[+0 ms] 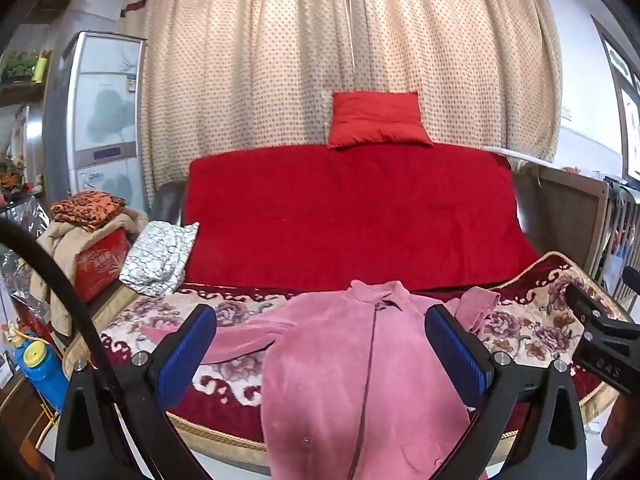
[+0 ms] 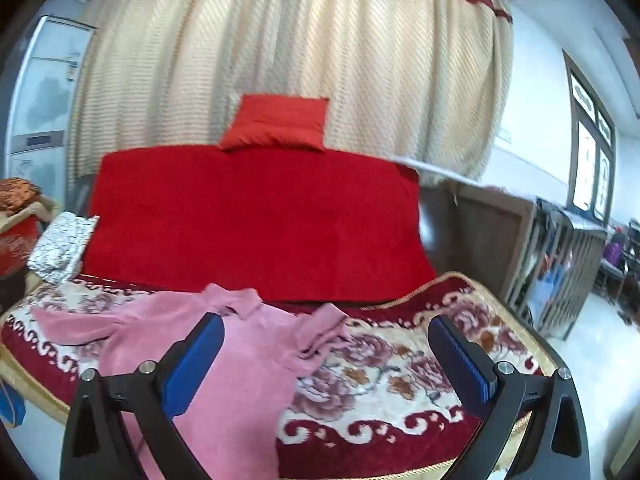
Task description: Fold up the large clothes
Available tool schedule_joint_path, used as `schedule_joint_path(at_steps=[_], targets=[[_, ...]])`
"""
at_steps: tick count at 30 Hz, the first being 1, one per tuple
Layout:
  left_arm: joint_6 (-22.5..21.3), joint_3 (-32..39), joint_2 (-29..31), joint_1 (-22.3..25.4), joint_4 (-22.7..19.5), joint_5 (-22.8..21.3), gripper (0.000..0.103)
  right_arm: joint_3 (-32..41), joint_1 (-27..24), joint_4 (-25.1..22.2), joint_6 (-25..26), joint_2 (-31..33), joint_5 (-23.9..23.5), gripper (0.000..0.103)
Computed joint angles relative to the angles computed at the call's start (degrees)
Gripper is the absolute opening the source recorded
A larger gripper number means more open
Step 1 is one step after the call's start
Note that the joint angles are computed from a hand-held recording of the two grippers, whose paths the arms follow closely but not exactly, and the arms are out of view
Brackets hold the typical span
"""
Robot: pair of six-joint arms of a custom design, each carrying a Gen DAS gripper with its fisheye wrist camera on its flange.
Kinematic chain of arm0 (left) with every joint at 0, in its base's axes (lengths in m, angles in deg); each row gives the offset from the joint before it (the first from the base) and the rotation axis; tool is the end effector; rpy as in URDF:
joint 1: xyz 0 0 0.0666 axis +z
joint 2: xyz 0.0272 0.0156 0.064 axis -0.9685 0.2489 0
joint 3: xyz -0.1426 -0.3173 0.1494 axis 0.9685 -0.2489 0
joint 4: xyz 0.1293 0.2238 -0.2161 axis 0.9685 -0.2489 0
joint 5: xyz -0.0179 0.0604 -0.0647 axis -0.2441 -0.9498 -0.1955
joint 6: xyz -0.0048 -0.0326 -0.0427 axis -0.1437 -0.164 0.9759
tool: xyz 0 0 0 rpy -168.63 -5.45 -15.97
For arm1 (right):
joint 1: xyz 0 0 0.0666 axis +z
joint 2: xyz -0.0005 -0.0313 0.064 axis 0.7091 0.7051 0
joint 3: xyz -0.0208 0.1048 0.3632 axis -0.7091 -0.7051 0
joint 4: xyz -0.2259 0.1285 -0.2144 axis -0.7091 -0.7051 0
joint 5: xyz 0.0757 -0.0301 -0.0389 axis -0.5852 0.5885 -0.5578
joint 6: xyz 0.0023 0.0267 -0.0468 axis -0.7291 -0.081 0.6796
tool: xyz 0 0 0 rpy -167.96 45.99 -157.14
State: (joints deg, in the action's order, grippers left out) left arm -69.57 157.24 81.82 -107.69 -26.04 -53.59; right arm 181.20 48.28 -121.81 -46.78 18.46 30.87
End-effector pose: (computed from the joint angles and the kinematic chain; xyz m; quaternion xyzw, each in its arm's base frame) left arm 0.4188 -0.2320 0.6296 -0.1207 0.8060 0.1126 0.5685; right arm 0.4600 0.0272 0.6049 -0.0791 0.7900 0.0183 0.6077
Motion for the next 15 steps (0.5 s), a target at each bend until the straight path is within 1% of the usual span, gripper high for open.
schedule_joint_path(at_steps=[5, 6, 7, 8, 9, 10, 11, 12, 15], targets=[[-0.9, -3.2, -2.3, -0.3, 2.7, -2.3, 0.103, -0.5, 1.8, -0.2, 0.0, -2.5, -0.9, 0.103], [-1.1, -1.3, -1.7, 0.3, 1.0, -1.4, 0.103, -0.6, 2.0, -0.4, 0.0, -2.8, -1.3, 0.103], [-1.3, -1.9, -2.4, 0.3, 1.2, -1.8, 0.103, -0.1, 2.1, -0.9, 0.1, -2.7, -1.7, 0.103], [-1.9, -2.4, -2.6, -0.3, 2.8, -3.3, 0.103, -0.1, 2.4, -1.0, 0.0, -2.8, -1.8, 0.103], [-2.4, -3.6, -3.2, -0.1, 3.9, -3.4, 0.103, -0.4, 2.8, -0.9, -0.1, -3.0, -1.4, 0.103], [-1.6, -2.6, -2.9, -0.4, 2.1, -3.6, 0.103, -0.7, 3.1, -0.8, 0.0, -3.2, -1.2, 0.103], [-0.9, -3.0, -3.0, -0.3, 1.5, -3.4, 0.103, -0.8, 3.3, -0.9, 0.0, -3.3, -1.2, 0.103], [0.0, -1.9, -2.5, -0.1, 0.0, -3.0, 0.103, -0.6, 3.5, -1.1, -0.1, -3.1, -1.2, 0.103], [1.7, -1.7, -2.3, 0.3, -2.0, -2.4, 0.103, -0.8, 4.1, -1.4, -0.3, -3.1, -1.1, 0.103]])
